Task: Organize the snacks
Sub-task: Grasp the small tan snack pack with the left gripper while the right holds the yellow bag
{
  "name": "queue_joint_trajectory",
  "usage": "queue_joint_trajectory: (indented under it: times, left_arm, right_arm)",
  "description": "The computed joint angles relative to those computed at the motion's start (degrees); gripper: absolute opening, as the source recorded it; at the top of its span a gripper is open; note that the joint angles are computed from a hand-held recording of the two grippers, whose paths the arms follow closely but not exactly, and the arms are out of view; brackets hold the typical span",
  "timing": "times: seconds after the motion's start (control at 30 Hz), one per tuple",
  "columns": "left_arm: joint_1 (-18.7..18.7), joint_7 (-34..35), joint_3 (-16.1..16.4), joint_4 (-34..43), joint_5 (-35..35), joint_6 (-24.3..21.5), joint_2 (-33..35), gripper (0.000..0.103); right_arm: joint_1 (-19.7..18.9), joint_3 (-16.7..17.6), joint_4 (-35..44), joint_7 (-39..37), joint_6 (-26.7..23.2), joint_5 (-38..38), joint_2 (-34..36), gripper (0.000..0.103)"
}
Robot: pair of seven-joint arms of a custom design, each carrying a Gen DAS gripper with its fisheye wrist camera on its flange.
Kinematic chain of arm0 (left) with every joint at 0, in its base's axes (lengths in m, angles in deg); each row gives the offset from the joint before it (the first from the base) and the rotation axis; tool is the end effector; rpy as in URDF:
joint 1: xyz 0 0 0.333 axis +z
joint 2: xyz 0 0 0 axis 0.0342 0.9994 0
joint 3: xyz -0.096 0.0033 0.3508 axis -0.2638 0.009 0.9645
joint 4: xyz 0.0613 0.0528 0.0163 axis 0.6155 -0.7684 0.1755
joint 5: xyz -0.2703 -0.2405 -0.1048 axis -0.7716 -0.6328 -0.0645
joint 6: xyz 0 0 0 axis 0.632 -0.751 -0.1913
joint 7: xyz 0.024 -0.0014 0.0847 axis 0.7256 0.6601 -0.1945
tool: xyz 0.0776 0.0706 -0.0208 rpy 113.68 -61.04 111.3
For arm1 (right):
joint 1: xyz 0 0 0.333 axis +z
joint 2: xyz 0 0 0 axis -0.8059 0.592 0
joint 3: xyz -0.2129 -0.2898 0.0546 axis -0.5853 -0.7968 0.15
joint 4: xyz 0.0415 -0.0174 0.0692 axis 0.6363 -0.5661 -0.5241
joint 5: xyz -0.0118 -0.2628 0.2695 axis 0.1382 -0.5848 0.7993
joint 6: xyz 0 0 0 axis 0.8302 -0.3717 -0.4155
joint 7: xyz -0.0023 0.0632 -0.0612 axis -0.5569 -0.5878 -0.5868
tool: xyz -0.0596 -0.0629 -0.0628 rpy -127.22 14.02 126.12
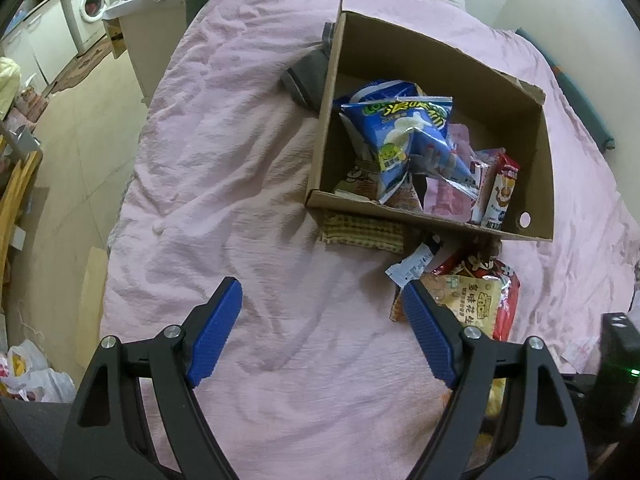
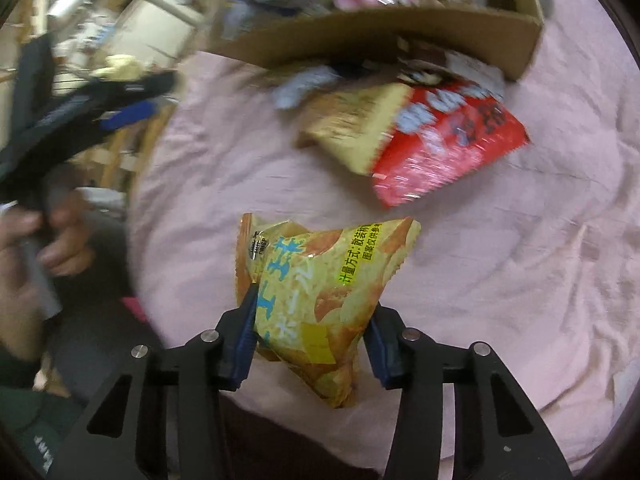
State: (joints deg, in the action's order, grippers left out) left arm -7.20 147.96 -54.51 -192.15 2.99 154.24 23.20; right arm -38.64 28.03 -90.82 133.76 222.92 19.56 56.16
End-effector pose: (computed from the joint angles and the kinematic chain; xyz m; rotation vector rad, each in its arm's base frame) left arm 0.5728 -0.2252 0.5177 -1.5080 2.6027 -0.7020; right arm 0.3792 0.0666 0.4782 -1.5288 2.0880 0.2394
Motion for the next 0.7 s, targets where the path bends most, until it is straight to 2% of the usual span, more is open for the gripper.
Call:
queue_joint_trajectory:
  times: [0.1, 0.17, 0.23, 0.3, 0.4, 0.53, 0.6, 0.7]
  left_arm:
    - [-0.3, -0.5, 0.0, 0.1, 0.6, -0.5, 0.3, 0.08]
    - [-0.5, -0.7, -0.2, 0.4, 1.0, -1.5, 0.8, 0.08]
    - [-0.8, -0.9, -0.5, 1.1, 1.3, -3.9, 1.7, 0.08]
    - [-1.5, -1.3, -0.8, 1.8, 2.4, -5.9, 2.8, 0.08]
    - [-2.9, -2.0, -1.6, 2.3, 3.7, -6.9, 4.4, 0.08]
    - [-4.0, -1.8, -2.9, 4.8, 2.5, -9.1, 8.1, 0.08]
    - [-4.9, -2.1, -3.2, 6.5, 3.2, -10.1, 10.1, 0.08]
    - [-5.9, -2.2, -3.6, 8.4, 4.3, -10.0, 12.9, 0.08]
  right_arm:
    - [-1.2, 1.5, -1.0, 1.5, 5.5, -1.1, -3.0, 0.048]
    - [-5.5, 4.8, -2.7, 8.0, 11.8, -5.8, -5.3, 0.048]
    - [-9.4, 6.5, -3.8, 14.1, 14.7, -9.8, -6.3, 0.048]
    - [-12.3, 7.2, -4.3, 18.9, 15.1, -12.7, -6.3, 0.048]
    - [-15.1, 6.5, -5.3, 25.0, 14.5, -15.4, -6.2, 0.048]
    - [-13.3, 2.7, -6.3, 27.5, 16.0, -16.6, -6.7, 0.048]
    - [-13.0, 2.9, -7.0, 29.5, 16.7, -17.9, -7.6, 0.048]
    - [-11.4, 1.1, -7.4, 30.5, 17.7, -18.3, -7.7, 0.048]
